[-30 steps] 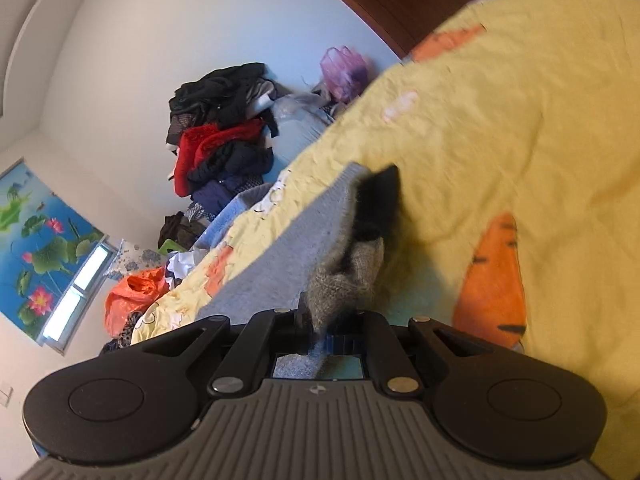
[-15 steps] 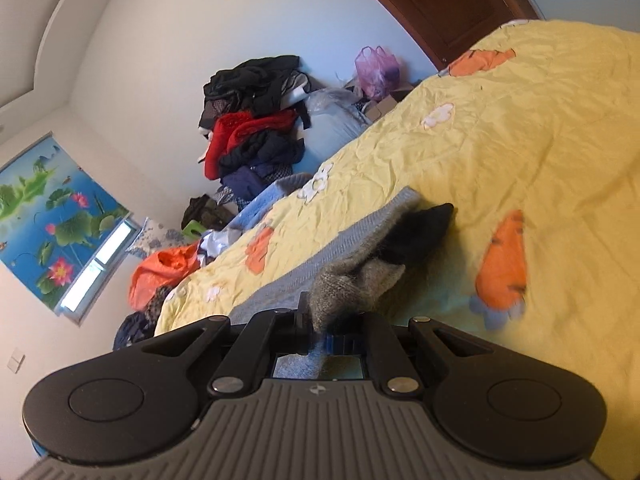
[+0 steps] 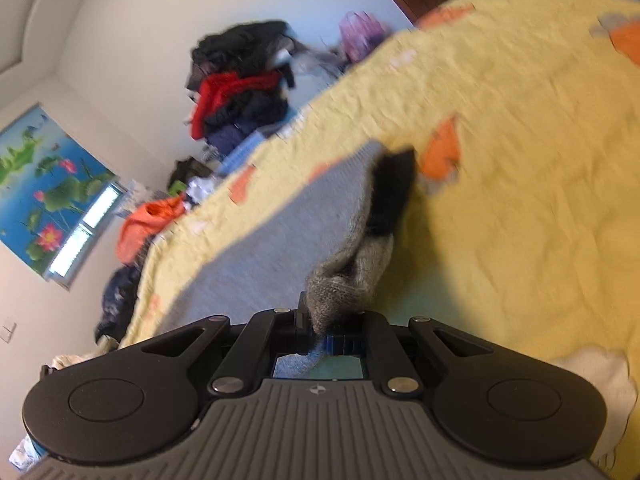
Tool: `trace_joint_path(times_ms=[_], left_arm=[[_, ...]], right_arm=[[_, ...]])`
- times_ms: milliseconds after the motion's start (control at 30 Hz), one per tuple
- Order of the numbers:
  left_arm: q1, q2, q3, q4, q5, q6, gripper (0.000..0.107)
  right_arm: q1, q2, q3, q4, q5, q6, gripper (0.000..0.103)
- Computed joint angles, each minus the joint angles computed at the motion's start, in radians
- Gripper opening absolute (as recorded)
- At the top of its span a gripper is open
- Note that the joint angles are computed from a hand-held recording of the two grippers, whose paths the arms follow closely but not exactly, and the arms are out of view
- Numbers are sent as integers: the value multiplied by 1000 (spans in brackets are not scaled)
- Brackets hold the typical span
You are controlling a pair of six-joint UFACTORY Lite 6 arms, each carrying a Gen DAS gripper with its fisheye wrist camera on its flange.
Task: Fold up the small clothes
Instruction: 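Lift and fold the sweater in half with both grippers, then open both grippers to release the folded sweater, then grasp the grey sweater edge with the left gripper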
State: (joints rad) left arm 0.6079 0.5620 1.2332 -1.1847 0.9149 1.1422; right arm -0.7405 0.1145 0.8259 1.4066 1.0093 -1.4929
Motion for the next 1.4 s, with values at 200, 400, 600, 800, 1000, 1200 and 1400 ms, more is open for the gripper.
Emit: trace_joint_path(times_ms=[200, 400, 600, 800, 1000, 1200, 1400], left_arm=[[7, 26, -7, 2, -16, 49, 9], [101, -226, -175, 44, -17, 71, 68], [116, -287, -259, -175, 181, 181, 74], [-87, -68, -180, -323, -19, 227, 74], [73, -184, -310, -326, 112, 251, 92], [197, -216, -378, -292, 93, 163, 100], [179, -57, -326, -418, 170, 188, 100]], right_arm=[[-1, 39, -17, -21, -64, -30, 50], [-117, -187, -67, -111, 17, -70, 82], [43, -122, 29, 59, -14, -155, 87], [295, 225, 322, 68, -288, -29, 95], [317, 111, 259, 41, -319, -66, 98], [486, 35, 296, 6, -345, 102, 103], [694, 78, 356, -101, -413, 237, 103]])
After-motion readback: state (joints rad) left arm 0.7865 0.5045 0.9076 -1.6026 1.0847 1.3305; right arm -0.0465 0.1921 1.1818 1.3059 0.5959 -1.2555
